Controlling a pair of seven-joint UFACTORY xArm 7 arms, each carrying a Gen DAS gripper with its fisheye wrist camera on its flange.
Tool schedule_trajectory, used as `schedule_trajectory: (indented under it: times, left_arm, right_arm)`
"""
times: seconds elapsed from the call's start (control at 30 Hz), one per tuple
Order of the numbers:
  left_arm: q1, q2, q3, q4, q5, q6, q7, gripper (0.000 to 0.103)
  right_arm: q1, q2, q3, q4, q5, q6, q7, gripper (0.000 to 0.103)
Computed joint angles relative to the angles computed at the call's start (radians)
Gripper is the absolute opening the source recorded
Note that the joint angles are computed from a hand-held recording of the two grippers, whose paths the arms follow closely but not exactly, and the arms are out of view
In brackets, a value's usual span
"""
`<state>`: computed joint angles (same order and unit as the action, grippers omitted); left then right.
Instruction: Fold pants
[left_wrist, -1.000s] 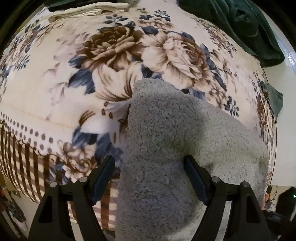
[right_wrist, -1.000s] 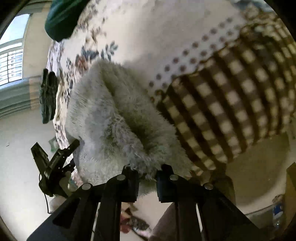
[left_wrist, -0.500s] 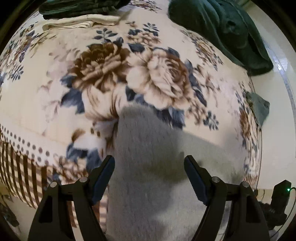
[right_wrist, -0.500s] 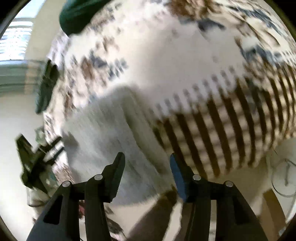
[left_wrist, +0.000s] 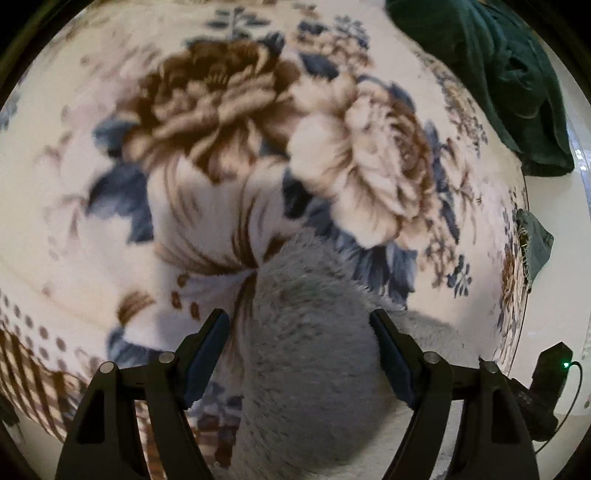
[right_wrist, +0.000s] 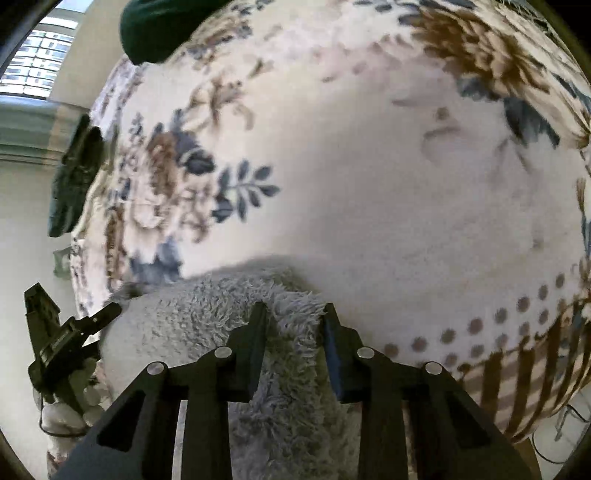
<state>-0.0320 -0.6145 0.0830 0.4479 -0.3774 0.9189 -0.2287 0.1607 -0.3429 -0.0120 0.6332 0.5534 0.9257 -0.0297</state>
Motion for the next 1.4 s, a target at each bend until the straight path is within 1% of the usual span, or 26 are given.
schedule_trajectory:
  times: [0.03, 0.1, 0.13, 0.23, 0.33, 0.43, 0.5, 0.53, 0.57, 0.6, 0.63, 0.67, 0.73, 0.83, 0.9, 0.93, 1.0, 1.03, 1.07, 1.1, 1.2, 1.27, 1.3, 1.33, 1.37, 1.4]
  left_arm:
    - [0.0, -0.003, 0.008, -0.006, -0.012, 0.002, 0.0, 0.078]
    - [0.008, -0.023, 0.012, -0.006, -0.015, 0.019, -0.015, 0.078]
    - [0.012, -0.047, 0.012, -0.003, -0.013, 0.028, -0.018, 0.078]
    - [0.008, -0.072, 0.011, 0.016, -0.003, 0.042, -0.012, 0.078]
    - [-0.01, -0.036, 0.018, 0.038, -0.007, 0.037, 0.023, 0.078]
    - [-0.032, 0.012, 0.011, 0.056, -0.011, 0.024, 0.072, 0.077]
    - [-0.047, 0.04, 0.005, 0.063, -0.015, 0.016, 0.109, 0.077]
    - [-0.059, 0.06, 0.01, 0.066, -0.026, 0.009, 0.141, 0.074]
    - [-0.064, 0.063, 0.017, 0.061, -0.041, -0.001, 0.169, 0.074]
    - [-0.072, 0.064, 0.03, 0.055, -0.068, -0.012, 0.203, 0.072]
    - [-0.079, 0.069, 0.045, 0.053, -0.096, -0.019, 0.24, 0.06]
    - [-0.074, 0.075, 0.045, 0.056, -0.097, -0.015, 0.255, 0.048]
    - [-0.057, 0.074, 0.04, 0.056, -0.086, -0.008, 0.277, 0.042]
    - [-0.039, 0.068, 0.039, 0.048, -0.097, -0.002, 0.283, 0.042]
    - [-0.035, 0.067, 0.043, 0.042, -0.12, -0.004, 0.285, 0.042]
    - [-0.033, 0.068, 0.046, 0.041, -0.134, -0.003, 0.282, 0.042]
    - [-0.03, 0.07, 0.046, 0.048, -0.149, 0.006, 0.275, 0.042]
    - [-0.024, 0.071, 0.045, 0.055, -0.15, 0.019, 0.263, 0.044]
    - [-0.019, 0.068, 0.049, 0.061, -0.152, 0.034, 0.255, 0.045]
    - [-0.014, 0.064, 0.054, 0.066, -0.157, 0.049, 0.251, 0.045]
    - [0.007, 0.035, 0.056, 0.075, -0.151, 0.085, 0.234, 0.045]
    - [0.024, 0.001, 0.033, 0.082, -0.105, 0.095, 0.208, 0.046]
    - [0.033, -0.019, 0.014, 0.086, -0.072, 0.096, 0.187, 0.047]
    - [0.039, -0.041, -0.007, 0.094, -0.032, 0.099, 0.168, 0.056]
    - [0.038, -0.059, -0.024, 0.108, 0.005, 0.105, 0.156, 0.074]
    - [0.032, -0.067, -0.034, 0.121, 0.033, 0.11, 0.154, 0.08]
  right_arm:
    - [-0.001, 0.001, -0.01, 0.003, 0.013, 0.016, -0.001, 0.033]
    - [-0.015, -0.006, -0.042, 0.012, 0.063, 0.073, 0.01, 0.045]
    - [-0.031, -0.033, -0.055, 0.008, 0.073, 0.109, 0.029, 0.054]
    - [-0.093, -0.221, -0.092, -0.058, 0.064, 0.192, 0.088, 0.055]
    - [-0.159, -0.411, -0.118, -0.126, -0.001, 0.314, 0.191, 0.058]
    - [-0.194, -0.558, -0.15, -0.213, -0.003, 0.428, 0.266, 0.058]
    - [-0.199, -0.626, -0.155, -0.285, 0.026, 0.447, 0.289, 0.058]
    - [-0.196, -0.658, -0.147, -0.322, 0.041, 0.442, 0.296, 0.058]
    - [-0.191, -0.686, -0.14, -0.353, 0.056, 0.43, 0.299, 0.056]
    - [-0.188, -0.731, -0.128, -0.393, 0.075, 0.411, 0.309, 0.05]
    - [-0.185, -0.755, -0.123, -0.408, 0.073, 0.41, 0.319, 0.029]
    - [-0.183, -0.782, -0.121, -0.421, 0.067, 0.415, 0.33, 0.016]
    - [-0.202, -0.87, -0.131, -0.436, 0.041, 0.442, 0.367, 0.011]
    - [-0.223, -0.951, -0.138, -0.4, -0.065, 0.523, 0.379, 0.01]
    - [-0.234, -0.951, -0.158, -0.408, -0.102, 0.571, 0.38, 0.01]
    - [-0.229, -0.933, -0.166, -0.42, -0.1, 0.58, 0.372, 0.01]
    - [-0.206, -0.851, -0.185, -0.42, -0.068, 0.589, 0.35, 0.021]
    - [-0.198, -0.809, -0.17, -0.398, -0.072, 0.597, 0.349, 0.035]
    - [-0.19, -0.791, -0.151, -0.37, -0.083, 0.599, 0.34, 0.045]
    - [-0.182, -0.79, -0.127, -0.328, -0.101, 0.597, 0.328, 0.047]
    - [-0.164, -0.787, -0.077, -0.233, -0.143, 0.547, 0.3, 0.051]
    - [-0.136, -0.735, -0.061, -0.184, -0.165, 0.496, 0.266, 0.06]
    - [-0.117, -0.694, -0.055, -0.164, -0.167, 0.466, 0.245, 0.06]
    - [-0.101, -0.649, -0.045, -0.147, -0.17, 0.431, 0.227, 0.06]
    - [-0.085, -0.604, -0.039, -0.133, -0.17, 0.395, 0.208, 0.06]
    - [-0.063, -0.544, -0.031, -0.123, -0.167, 0.344, 0.178, 0.06]
